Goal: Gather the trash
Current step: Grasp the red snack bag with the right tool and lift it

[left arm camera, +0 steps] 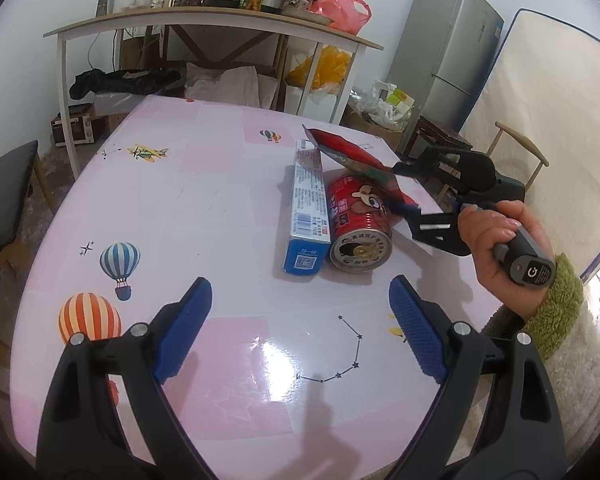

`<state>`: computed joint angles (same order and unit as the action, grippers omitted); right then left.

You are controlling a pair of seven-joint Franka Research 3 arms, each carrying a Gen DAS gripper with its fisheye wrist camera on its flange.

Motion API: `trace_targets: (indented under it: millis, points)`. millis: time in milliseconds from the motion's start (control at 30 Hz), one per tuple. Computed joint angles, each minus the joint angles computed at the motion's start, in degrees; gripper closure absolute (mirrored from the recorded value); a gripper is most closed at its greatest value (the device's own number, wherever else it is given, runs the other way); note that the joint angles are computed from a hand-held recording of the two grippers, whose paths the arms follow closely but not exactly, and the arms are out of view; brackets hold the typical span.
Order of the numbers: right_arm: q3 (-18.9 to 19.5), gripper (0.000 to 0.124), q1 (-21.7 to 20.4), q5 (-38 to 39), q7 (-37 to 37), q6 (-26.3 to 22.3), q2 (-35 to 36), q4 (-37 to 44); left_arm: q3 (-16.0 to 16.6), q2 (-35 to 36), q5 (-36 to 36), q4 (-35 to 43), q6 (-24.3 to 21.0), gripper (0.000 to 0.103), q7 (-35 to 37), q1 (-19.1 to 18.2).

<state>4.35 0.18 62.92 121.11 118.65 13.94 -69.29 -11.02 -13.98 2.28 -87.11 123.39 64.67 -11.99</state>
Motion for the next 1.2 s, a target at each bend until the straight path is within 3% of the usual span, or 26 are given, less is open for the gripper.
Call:
trace_targets:
  millis: [100,300,433,567,767,867,967,1067,1200]
  points:
    - [0.33,0.116,-0.83,4.68,-2.01,0.93,-1.34,-2.62,0.27,-0.28,-0.61,-0.72,0.28,0.017,0.05,0.02]
    - [-1.67,0.118,-2.13,12.88,-7.29,0.72,-6.52,-8.86,0.55,-0.92,-1.32,-1.93,0.49,0.017,-0.42,0.19]
    - [-4.65,0.119,-2.71,14.91,-10.08,-3.51,-10.99,-13.14,0.63,-1.63,-1.50,-2.92,0.51,0.017,-0.92,0.26]
    - [-8.29,0.119,-3.04,15.96,-13.76,-11.17,-15.13,-16.92,0.55,-1.98,-1.52,-3.12,0.34,0.017,-1.33,0.19]
    - [-13.62,0.118,-4.28,9.44,-20.10,-30.13,-18.75,-18.24,0.15,-1.41,-1.39,-2.05,0.20,0.017,-0.97,-0.30]
    - [-13.92,0.118,-4.68,3.10,-20.78,-34.11,-18.65,-16.22,-0.13,-0.30,-1.59,-0.39,-0.21,0.017,-0.28,-0.73]
    - [-13.44,0.117,-4.84,-4.07,-22.31,-36.59,-17.89,-13.17,-0.85,1.25,-1.01,1.85,-0.55,0.017,0.45,-1.18]
    - [-12.06,0.115,-4.34,-12.38,-23.65,-36.73,-16.75,-9.26,-1.52,2.77,-0.18,3.98,-1.20,0.017,0.43,-1.51]
    - [-11.08,0.115,-3.57,-17.63,-27.13,-35.23,-17.29,-8.35,-2.43,6.13,1.30,8.57,-3.23,0.017,0.37,-2.01]
